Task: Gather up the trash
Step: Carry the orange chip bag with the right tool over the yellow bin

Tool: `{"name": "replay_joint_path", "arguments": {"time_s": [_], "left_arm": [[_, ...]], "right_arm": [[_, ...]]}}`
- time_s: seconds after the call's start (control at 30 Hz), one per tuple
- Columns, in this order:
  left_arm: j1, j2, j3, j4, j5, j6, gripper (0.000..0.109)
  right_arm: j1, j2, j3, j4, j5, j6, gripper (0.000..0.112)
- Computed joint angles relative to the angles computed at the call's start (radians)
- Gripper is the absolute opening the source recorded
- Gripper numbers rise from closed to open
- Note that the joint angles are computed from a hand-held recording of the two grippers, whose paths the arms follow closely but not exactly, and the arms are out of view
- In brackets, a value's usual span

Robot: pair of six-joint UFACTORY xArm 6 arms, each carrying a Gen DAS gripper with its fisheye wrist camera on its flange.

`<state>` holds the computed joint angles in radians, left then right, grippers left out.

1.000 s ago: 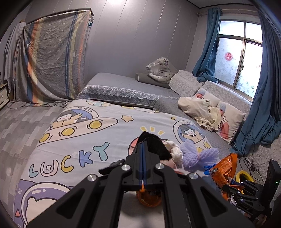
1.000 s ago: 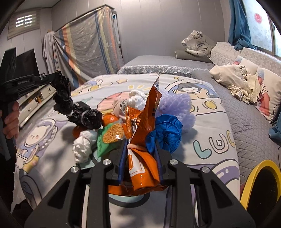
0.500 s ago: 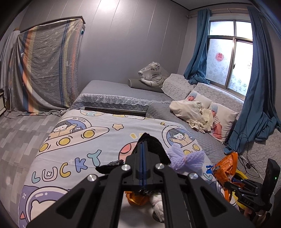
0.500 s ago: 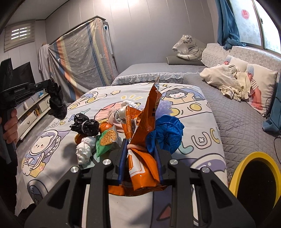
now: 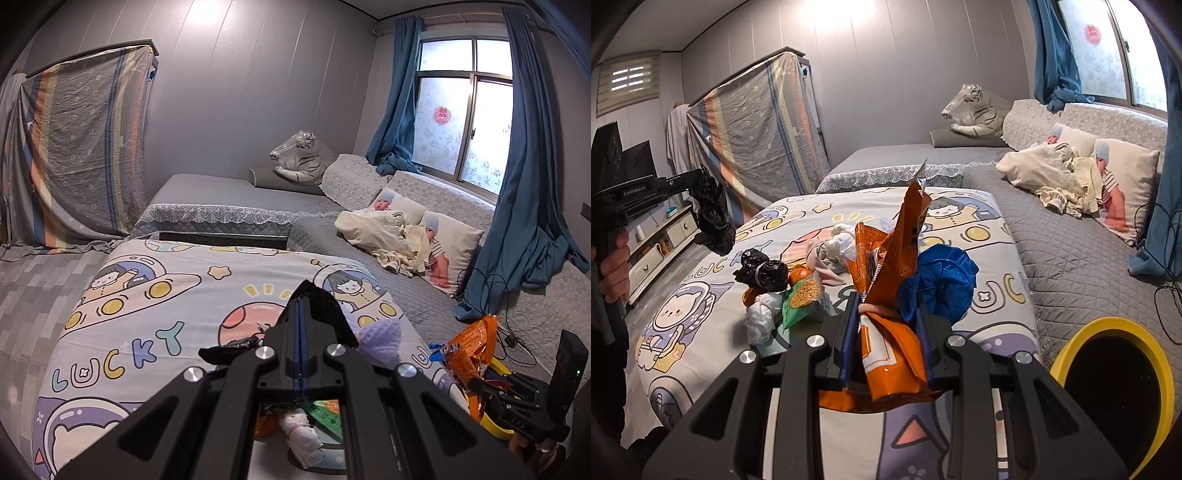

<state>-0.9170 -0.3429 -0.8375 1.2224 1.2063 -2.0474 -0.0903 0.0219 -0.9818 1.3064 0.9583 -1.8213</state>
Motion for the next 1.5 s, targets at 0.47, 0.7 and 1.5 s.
{"name": "replay_joint_path", "arguments": {"time_s": [0.47,0.7,1.5], "left_arm": [[0.078,0.187,-0.178,0.048,-0.193,0.087,0.0],[0.121,0.344,-0.346,0.075,-0.328,0.163,0.0],[0.197,1.014,-1.141,-0.27,-0.661,0.715,0.0]], "right_arm": [[-0.081,0.058,-0.073,0.046,-0.054,0.01,0.027],[-0.132,0.119,-0.142,0.057,-0.094,0.04,0.027],[-0.262,0.342,-0.363,0.041,-0.212,0.144,0.027]]}}
